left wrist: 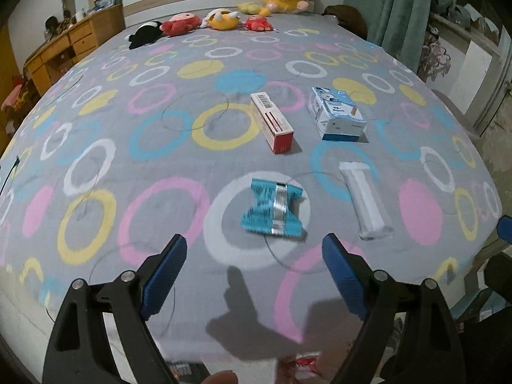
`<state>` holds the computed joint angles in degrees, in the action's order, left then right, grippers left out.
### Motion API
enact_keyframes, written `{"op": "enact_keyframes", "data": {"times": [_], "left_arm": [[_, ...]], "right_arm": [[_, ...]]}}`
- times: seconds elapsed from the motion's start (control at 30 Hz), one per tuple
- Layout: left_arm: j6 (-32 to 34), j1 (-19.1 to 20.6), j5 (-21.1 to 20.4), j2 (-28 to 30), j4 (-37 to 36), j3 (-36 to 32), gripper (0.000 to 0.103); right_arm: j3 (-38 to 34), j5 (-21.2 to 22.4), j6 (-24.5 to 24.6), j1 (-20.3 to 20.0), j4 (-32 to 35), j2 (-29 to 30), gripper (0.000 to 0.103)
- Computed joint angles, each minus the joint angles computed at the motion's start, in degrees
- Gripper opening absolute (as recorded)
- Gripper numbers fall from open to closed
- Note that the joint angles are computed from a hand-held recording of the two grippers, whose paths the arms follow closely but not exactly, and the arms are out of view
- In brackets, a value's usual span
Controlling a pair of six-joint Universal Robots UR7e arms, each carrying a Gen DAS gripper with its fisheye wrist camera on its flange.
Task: Collect trash
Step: 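Raise both tools back over the bed toward the blue packet and white bar, then close the left tool on the blue snack packet while the right tool grasps the white bar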
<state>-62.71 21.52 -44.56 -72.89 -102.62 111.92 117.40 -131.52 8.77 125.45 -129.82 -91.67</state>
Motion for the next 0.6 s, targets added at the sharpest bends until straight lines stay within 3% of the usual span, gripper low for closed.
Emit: {"op": "enact_keyframes", "data": {"times": [0.6], "left_arm": [[8.3, 7.4, -0.8, 6.0, -8.2, -1.6, 0.084]], "right_arm": [[2.2, -1.1, -8.0, -9.1, -10.6, 8.8, 0.075]]}}
